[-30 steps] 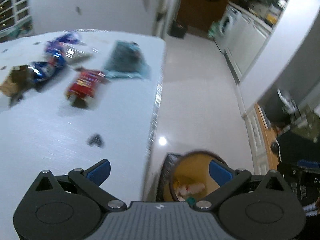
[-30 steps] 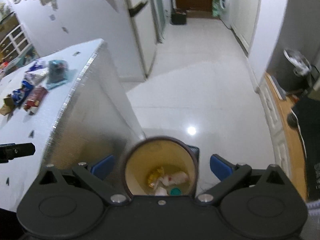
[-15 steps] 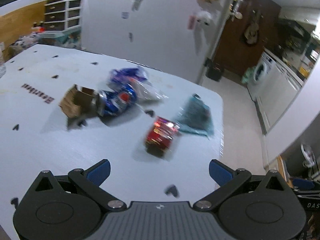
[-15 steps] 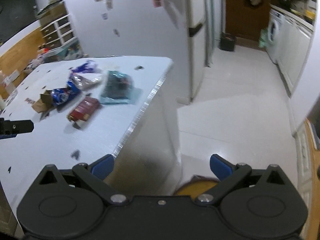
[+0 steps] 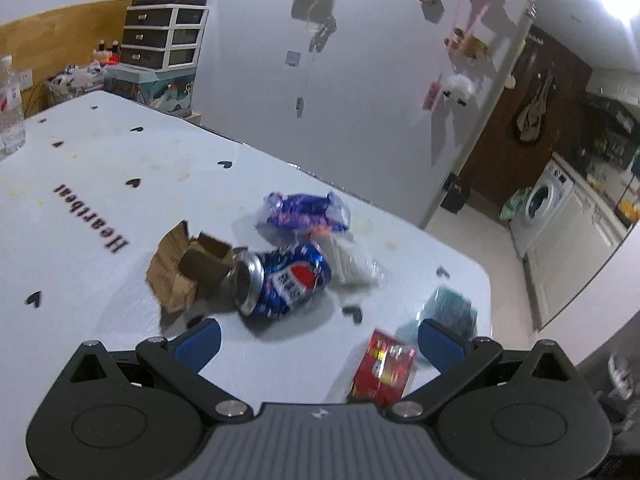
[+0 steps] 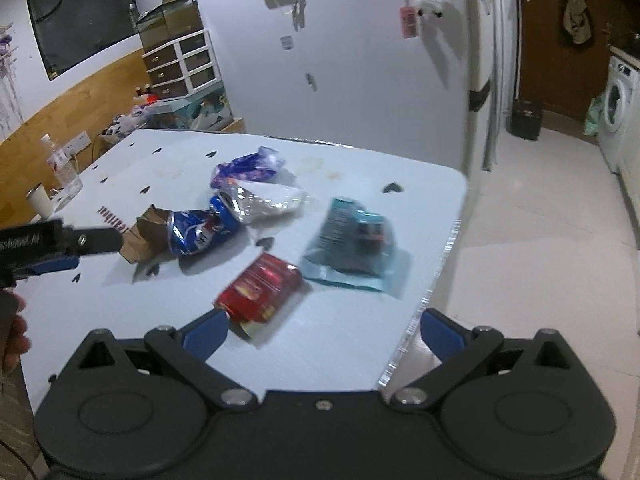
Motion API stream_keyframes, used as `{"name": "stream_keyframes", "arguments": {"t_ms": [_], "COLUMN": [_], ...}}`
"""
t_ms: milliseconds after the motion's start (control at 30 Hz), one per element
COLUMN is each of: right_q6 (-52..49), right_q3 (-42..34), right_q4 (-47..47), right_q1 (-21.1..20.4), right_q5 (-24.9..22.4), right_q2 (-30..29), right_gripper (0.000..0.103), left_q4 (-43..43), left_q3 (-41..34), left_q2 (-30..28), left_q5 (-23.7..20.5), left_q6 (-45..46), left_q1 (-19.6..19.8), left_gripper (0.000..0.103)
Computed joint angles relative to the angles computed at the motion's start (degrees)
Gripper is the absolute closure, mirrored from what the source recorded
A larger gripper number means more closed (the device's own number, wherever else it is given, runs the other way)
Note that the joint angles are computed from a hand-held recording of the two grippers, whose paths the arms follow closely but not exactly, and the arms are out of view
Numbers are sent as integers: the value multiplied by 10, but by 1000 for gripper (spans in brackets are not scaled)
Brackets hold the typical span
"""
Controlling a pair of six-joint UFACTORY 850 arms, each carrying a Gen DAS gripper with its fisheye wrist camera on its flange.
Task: Collect trash
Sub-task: 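Grasp the blue Pepsi can with the left tool while the right tool grasps the red pack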
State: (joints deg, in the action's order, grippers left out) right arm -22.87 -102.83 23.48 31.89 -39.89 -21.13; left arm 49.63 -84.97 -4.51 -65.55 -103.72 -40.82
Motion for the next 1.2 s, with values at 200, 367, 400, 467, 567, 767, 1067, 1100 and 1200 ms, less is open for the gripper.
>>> {"name": "stream_keyframes", "arguments": {"t_ms": [200,367,400,467,567,767,1067,1100,1200], "right_q6": [34,87,95,104,114,173,235,240,250], "right_q3": [-64,-112,-120,-131,-151,-202,-265,-266,-268], "right_q4": [-5,-19,-23,-26,-27,-36,-78,-88,-107], "right_q1": [20,33,35,39,42,51,73,76,82], "right_q5": [-38,-63,-64,-67,-77,-96,-109,-105,-100], "right_q2": [-61,-109,-117,-130,-150,-193,-239,-240,-242], "right_gripper": [0,0,0,0,0,0,6,6,8], "left_q4": [-7,-66,-86,-115,-144,-199,-236,-238,-236], "left_q3": [1,-10,-14,-22,-37,-71,-93,-91,-88], "left_q2": [-4,-20,-26,-37,-56,-92,-124,-124,-127], "left_q5": [58,97,103,105,96,64,36,38,39], "left_q6": [-8,-18,-19,-21,-20,7,55,56,57], "left_q1": [56,110,124,145,169,199,210,210,208], "left_gripper": [0,0,0,0,0,0,0,0,1]}}
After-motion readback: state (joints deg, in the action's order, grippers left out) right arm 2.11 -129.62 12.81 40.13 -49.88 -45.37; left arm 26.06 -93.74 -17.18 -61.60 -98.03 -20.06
